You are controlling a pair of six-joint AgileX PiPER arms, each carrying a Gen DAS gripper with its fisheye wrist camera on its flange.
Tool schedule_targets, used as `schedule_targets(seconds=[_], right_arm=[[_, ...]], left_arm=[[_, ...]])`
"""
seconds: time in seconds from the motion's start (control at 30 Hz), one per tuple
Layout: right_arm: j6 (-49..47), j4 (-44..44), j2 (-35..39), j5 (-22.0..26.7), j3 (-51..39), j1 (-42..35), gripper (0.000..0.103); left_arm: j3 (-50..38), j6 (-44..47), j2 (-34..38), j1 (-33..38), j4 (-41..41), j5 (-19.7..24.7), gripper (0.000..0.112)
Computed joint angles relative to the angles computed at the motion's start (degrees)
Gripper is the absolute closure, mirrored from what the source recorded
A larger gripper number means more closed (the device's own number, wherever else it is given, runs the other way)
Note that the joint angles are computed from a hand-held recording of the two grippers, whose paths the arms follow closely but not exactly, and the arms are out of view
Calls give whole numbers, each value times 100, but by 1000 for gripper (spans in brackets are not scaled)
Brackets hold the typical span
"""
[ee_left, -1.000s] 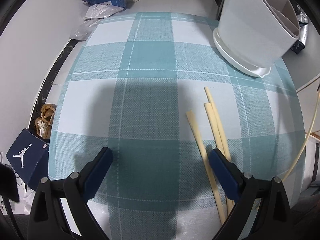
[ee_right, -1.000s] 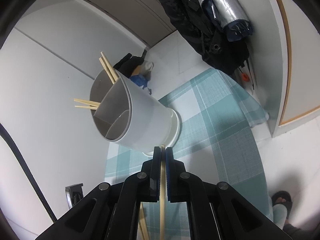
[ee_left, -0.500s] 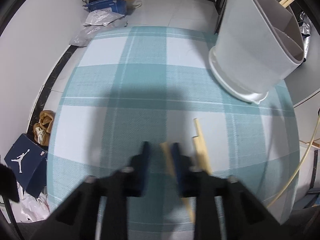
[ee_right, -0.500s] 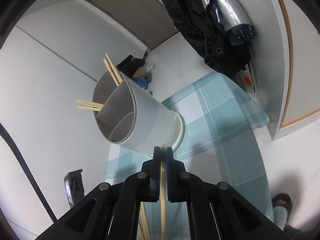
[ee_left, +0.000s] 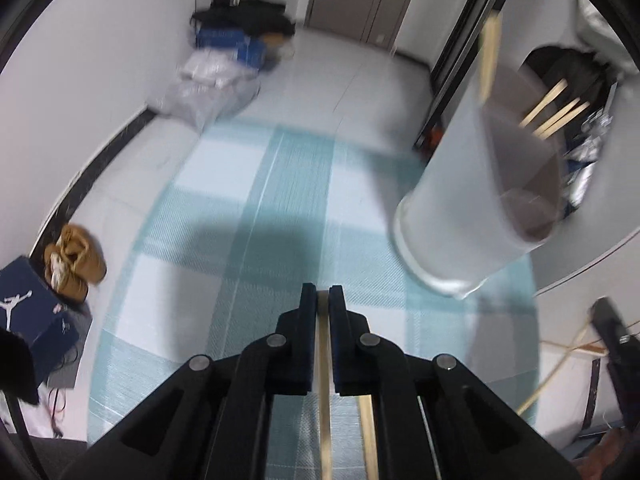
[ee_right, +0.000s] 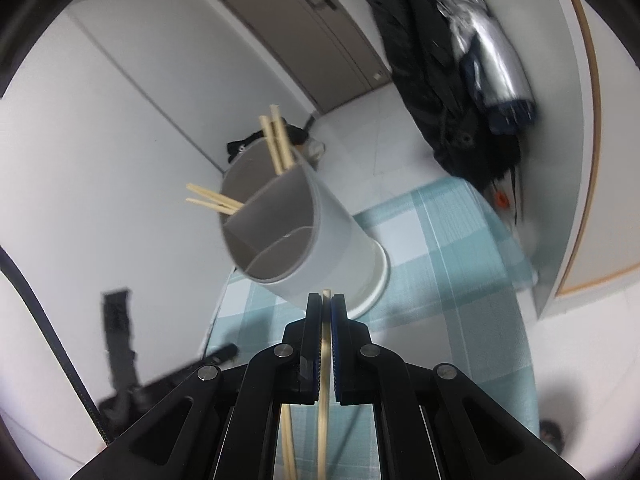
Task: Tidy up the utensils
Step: 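Carry both held chopsticks up over the white cup's opening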
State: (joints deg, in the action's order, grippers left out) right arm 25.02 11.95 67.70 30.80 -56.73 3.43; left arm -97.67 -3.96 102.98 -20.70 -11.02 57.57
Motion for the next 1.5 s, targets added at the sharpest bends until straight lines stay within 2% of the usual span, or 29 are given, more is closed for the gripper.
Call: schedule_targets(seconds=[0.07,0.17,0.27,0.43,0.5,0.67,0.87,1.17,1.5], right_arm=[[420,-593,-84,-42,-44,297,99],[1456,-1987,-167,14,-141,931,99],[2559,-3439,-164,294,-272,1674,99],[3568,-4638,-158,607,-295,2420,100],[3921,-4943,-151,708,-230,2577,100],[4318,-5264,-209,895,-199,2698,100],[4594,-5526,-362,1104,-169,2859,100],[4817,-5572,-565,1227,-81,2799,100],[4374,-5094,-445,1176,-352,2322,100]], left_arm=[[240,263,-325,87,-282,-257,109],[491,507,-722,60,-423,-480,109],[621,804,-1051,21,-522,-606,109],[856,1330,-1417,93,-778,-731,109],[829,1532,-1268,212,-961,-765,109],[939,1603,-1403,248,-1036,-739,109],[732,1543,-1466,224,-1127,-462,109],[619,1660,-1532,-83,-910,-487,110],[-589,1661,-1001,-144,-1159,293,110]])
